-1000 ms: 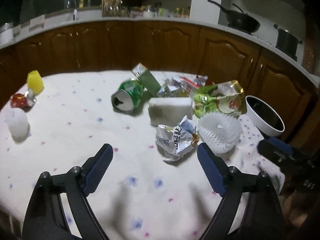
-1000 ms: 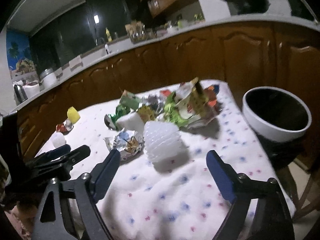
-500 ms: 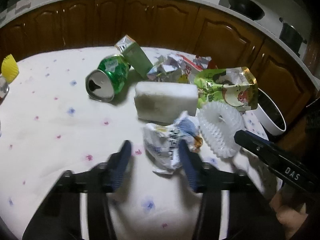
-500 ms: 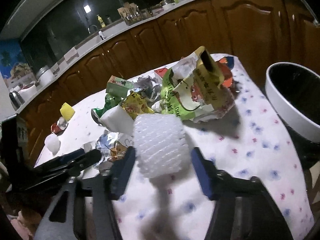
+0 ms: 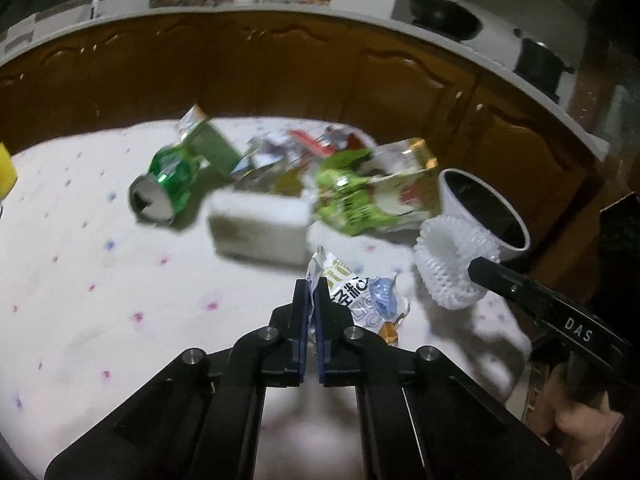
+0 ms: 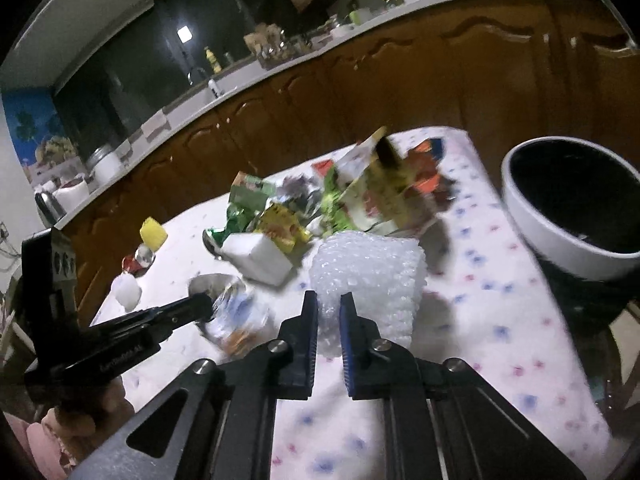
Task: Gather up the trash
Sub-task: 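Grasp the foil wrapper with the left tool while the right tool grasps the bubble-wrap sleeve, then carry both items over the white bowl and open both tools to drop them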
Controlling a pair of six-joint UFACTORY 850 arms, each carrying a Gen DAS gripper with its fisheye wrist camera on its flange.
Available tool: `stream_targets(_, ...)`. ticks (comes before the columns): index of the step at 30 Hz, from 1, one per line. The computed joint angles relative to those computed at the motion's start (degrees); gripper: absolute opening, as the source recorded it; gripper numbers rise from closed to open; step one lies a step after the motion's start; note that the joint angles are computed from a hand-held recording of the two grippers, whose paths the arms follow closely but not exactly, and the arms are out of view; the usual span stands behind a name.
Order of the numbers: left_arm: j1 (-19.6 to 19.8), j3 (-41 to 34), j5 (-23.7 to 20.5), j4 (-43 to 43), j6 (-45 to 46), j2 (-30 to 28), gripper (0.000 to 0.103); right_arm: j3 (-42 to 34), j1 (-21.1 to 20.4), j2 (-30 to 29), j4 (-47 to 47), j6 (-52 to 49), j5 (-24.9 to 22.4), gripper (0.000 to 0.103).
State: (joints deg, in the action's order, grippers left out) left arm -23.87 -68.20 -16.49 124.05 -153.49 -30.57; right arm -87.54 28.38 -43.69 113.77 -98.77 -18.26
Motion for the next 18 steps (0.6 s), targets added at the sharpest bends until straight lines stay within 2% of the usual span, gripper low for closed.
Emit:
stream_targets(9,-2.3,-5.4,0.9,-0.1,4.4,-2.1,0.002,5.4,-2.6,4.6,12.8,-12.7,-0.7,0.010)
stream_targets(15,-3.3,-12.5,2.1,-8.5,15.7,-6.0,0.002,6.3,-4.8,5.6,18.4,-16.5,-0.5,0.010)
stream_targets(18,-3.8,-16.7,2.5,-14.2,22.6,-8.2,0.002,5.7,-6.4,5.2,15.7,-13.1,-0.9,0.010)
